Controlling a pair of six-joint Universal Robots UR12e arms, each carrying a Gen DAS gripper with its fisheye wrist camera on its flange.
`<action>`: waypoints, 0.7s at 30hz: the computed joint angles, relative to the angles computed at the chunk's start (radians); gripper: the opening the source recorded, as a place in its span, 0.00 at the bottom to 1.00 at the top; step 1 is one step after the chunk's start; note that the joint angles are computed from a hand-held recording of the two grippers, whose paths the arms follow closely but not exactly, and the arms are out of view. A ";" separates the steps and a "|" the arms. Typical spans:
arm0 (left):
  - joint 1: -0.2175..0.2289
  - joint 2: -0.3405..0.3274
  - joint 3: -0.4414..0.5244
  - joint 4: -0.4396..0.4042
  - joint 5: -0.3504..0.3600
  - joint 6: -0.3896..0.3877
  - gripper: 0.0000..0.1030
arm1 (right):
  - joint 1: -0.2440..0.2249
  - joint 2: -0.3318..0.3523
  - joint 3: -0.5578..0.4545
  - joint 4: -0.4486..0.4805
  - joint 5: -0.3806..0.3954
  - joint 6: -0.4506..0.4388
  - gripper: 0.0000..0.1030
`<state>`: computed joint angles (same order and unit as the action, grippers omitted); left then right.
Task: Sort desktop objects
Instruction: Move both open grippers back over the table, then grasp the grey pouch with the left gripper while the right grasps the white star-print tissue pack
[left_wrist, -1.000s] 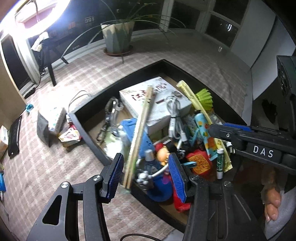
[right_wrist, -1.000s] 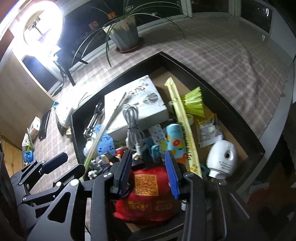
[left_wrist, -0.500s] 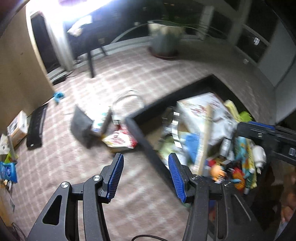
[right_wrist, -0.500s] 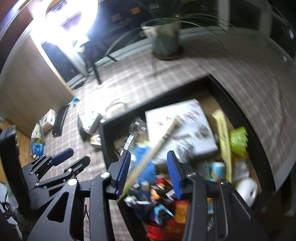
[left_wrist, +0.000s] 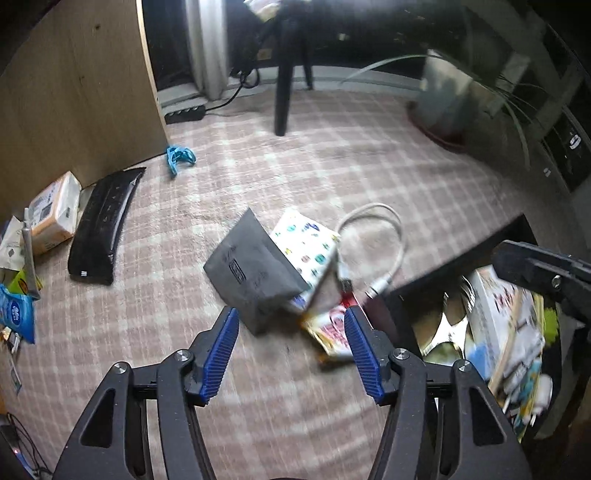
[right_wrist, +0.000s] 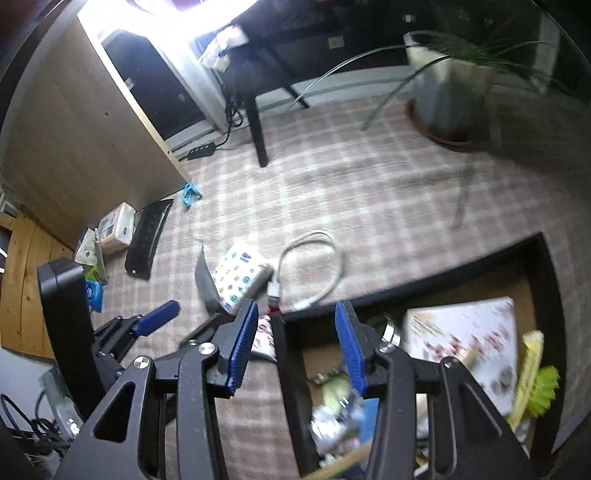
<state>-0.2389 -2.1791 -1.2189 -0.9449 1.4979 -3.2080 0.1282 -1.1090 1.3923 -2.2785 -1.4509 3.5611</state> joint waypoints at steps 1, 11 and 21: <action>0.001 -0.006 0.009 -0.006 0.002 -0.005 0.55 | -0.002 0.017 -0.020 0.015 0.018 -0.004 0.42; 0.003 -0.065 0.073 -0.042 0.071 -0.039 0.55 | -0.020 0.118 -0.133 0.115 0.158 0.011 0.42; 0.045 -0.047 0.029 -0.010 0.021 -0.084 0.53 | -0.006 0.177 -0.206 0.180 0.199 0.005 0.45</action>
<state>-0.1942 -2.2258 -1.1897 -0.9545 1.5187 -3.2916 0.1219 -0.9323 1.1860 -2.0981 -1.2524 3.5665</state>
